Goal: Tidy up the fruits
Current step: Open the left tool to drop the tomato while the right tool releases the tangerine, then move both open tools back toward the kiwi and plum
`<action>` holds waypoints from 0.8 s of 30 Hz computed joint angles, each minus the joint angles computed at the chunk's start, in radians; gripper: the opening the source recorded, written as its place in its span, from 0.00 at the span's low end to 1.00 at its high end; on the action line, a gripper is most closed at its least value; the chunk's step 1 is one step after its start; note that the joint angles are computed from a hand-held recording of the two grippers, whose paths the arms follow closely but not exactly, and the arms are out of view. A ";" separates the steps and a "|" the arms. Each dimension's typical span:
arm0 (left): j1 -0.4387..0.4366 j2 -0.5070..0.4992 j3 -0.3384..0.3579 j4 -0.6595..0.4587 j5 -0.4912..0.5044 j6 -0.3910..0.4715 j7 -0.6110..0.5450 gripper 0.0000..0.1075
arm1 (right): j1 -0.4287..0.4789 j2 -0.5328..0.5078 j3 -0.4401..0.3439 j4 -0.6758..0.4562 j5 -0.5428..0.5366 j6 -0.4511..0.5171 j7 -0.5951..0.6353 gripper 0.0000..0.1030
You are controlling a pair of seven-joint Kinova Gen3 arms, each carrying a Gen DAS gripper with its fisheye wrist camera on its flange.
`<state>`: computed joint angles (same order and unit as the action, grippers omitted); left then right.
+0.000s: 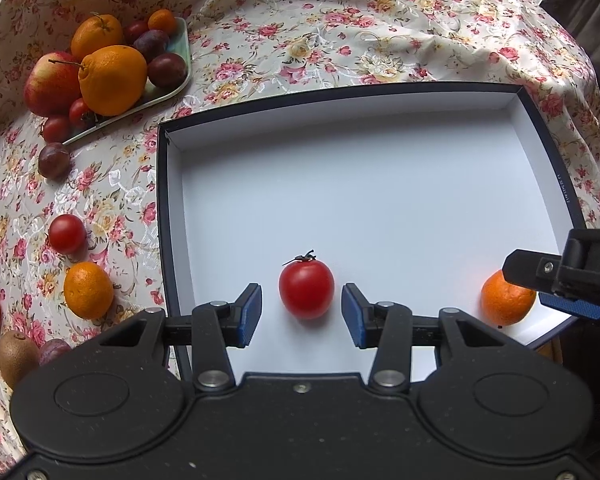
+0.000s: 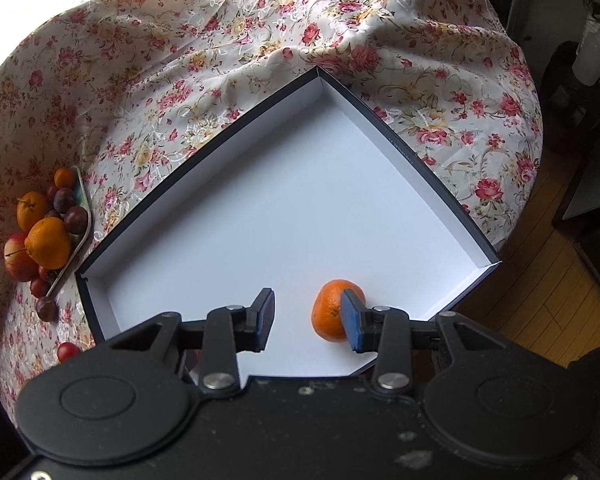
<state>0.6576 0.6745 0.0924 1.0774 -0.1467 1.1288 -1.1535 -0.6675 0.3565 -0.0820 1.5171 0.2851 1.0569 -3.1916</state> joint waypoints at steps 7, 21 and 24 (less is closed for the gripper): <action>-0.001 -0.009 -0.002 0.012 -0.005 -0.002 0.001 0.49 | -0.007 0.029 0.000 -0.056 -0.007 0.061 0.031 0.39; -0.044 -0.063 0.000 0.077 -0.004 -0.035 -0.017 0.49 | -0.033 0.117 0.005 -0.227 -0.036 0.212 0.113 0.39; -0.062 -0.078 -0.001 0.097 0.000 -0.047 -0.020 0.50 | -0.040 0.153 0.006 -0.291 -0.047 0.256 0.150 0.39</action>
